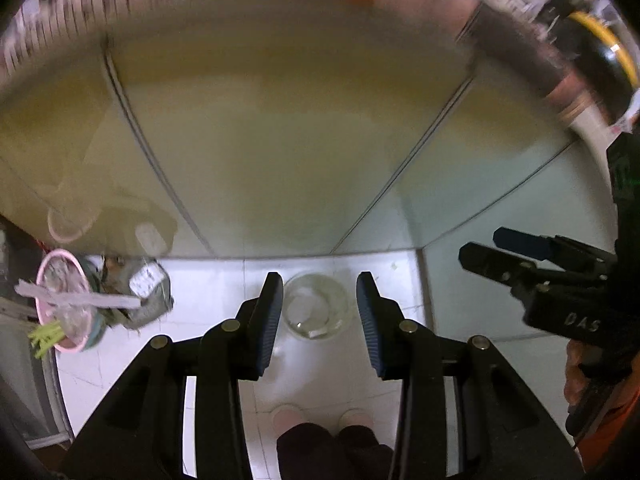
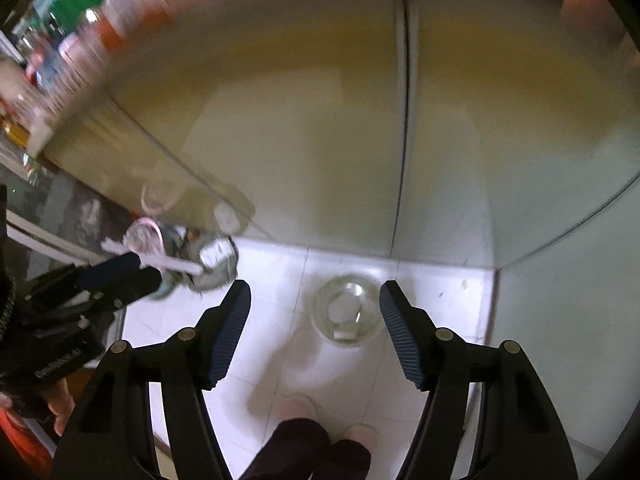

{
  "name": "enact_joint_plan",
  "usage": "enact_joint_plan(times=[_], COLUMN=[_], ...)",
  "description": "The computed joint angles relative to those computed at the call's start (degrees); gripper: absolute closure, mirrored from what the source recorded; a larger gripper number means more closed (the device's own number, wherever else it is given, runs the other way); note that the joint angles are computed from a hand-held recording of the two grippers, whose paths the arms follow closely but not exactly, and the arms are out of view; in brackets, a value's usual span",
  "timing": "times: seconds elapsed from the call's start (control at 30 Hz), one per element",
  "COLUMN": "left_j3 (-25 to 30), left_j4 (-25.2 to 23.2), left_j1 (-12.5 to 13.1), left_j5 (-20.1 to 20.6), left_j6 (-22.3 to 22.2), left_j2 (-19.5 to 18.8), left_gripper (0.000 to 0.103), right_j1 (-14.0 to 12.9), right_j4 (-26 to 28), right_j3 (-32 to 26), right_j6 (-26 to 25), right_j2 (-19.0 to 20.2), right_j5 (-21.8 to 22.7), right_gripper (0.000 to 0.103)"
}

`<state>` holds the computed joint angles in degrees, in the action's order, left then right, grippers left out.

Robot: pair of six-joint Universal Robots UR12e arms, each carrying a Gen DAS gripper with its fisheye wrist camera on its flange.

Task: Collect trash
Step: 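Move both tools back over the counter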

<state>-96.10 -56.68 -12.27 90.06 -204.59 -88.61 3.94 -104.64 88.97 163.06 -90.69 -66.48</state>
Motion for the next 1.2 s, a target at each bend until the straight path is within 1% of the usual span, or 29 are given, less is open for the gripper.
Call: enact_joint_plan(times=[0.07, 0.17, 0.27, 0.3, 0.37, 0.4, 0.43, 0.5, 0.57, 0.6, 0.63, 0.7, 0.77, 0.8, 0.83, 0.9, 1.0, 1.1, 1.13, 1.2], left_j3=[2.8, 7.0, 11.2, 11.7, 14.0, 14.9, 15.8, 17.2, 18.3, 19.2, 19.6, 20.6, 21.7, 22.3, 23.0, 23.9, 26.6, 29.2, 31.0, 32.9], left_j4=[-1.4, -3.3, -4.1, -3.8, -3.9, -3.8, -3.2, -2.5, -2.0, -1.7, -1.4, -0.4, 0.4, 0.6, 0.8, 1.4, 1.4, 0.9, 0.0, -0.8], left_j1=[-0.4, -0.9, -1.1, -1.0, -0.9, -1.0, -1.1, -0.6, 0.1, 0.0, 0.1, -0.2, -0.4, -0.4, -0.4, -0.2, -0.3, -0.1, 0.1, 0.7], left_j5=[0.5, 1.7, 2.0, 2.1, 3.0, 3.9, 4.8, 4.2, 3.4, 3.8, 4.1, 5.9, 7.0, 7.1, 7.1, 7.4, 9.2, 11.0, 11.3, 10.9], left_j6=[0.5, 1.5, 2.2, 2.6, 3.4, 3.8, 4.1, 4.7, 5.3, 5.4, 5.7, 6.2, 6.7, 7.1, 7.4, 8.1, 9.1, 8.5, 7.5, 6.4], left_j2=[0.5, 1.0, 1.4, 1.7, 1.8, 1.9, 2.0, 2.2, 2.6, 2.3, 2.4, 2.2, 1.6, 1.2, 0.8, -0.1, -2.5, -5.0, -6.4, -8.1], left_gripper=[0.066, 0.059, 0.058, 0.057, 0.051, 0.046, 0.043, 0.04, 0.038, 0.037, 0.032, 0.026, 0.023, 0.019, 0.017, 0.017, 0.015, 0.014, 0.014, 0.014], right_j1=[-0.4, -0.9, -1.3, -1.5, -1.7, -1.4, -1.1, -1.0, -1.2, -0.6, -1.0, -1.0, -1.0, -1.1, -1.2, -1.5, -1.7, -2.5, -2.8, -3.1], right_j4=[0.7, 0.8, 1.0, 0.5, -0.7, -1.1, -1.6, -3.1, -4.9, -5.9, -6.2, -8.3, -10.5, -11.0, -11.6, -12.4, -13.1, -12.7, -12.3, -11.1], right_j3=[-2.8, -7.0, -10.4, -11.2, -12.9, -13.8, -14.6, -15.7, -16.4, -17.1, -17.7, -18.6, -19.3, -19.7, -20.1, -21.1, -22.8, -24.9, -25.8, -28.4], right_j6=[0.4, 2.1, 3.8, 4.4, 5.6, 6.2, 6.8, 8.1, 9.0, 9.9, 9.9, 10.6, 11.3, 11.4, 11.6, 11.9, 11.9, 10.8, 10.4, 9.3], right_j2=[-0.7, -1.7, -2.1, -2.3, -2.7, -2.8, -2.8, -3.1, -3.4, -3.2, -3.4, -3.4, -3.1, -2.9, -2.6, -1.7, 0.4, 2.5, 3.4, 5.7], right_j5=[0.3, 0.3, 0.6, 0.7, 0.1, -0.7, -1.2, -1.4, -1.2, -1.8, -1.6, -1.7, -1.9, -1.7, -1.4, -0.9, -0.8, 0.8, 1.4, 2.4], right_gripper=[0.04, 0.04, 0.04, 0.04, 0.04, 0.04, 0.04, 0.04, 0.04, 0.04, 0.039, 0.037, 0.034, 0.034, 0.034, 0.034, 0.034, 0.034, 0.034, 0.034])
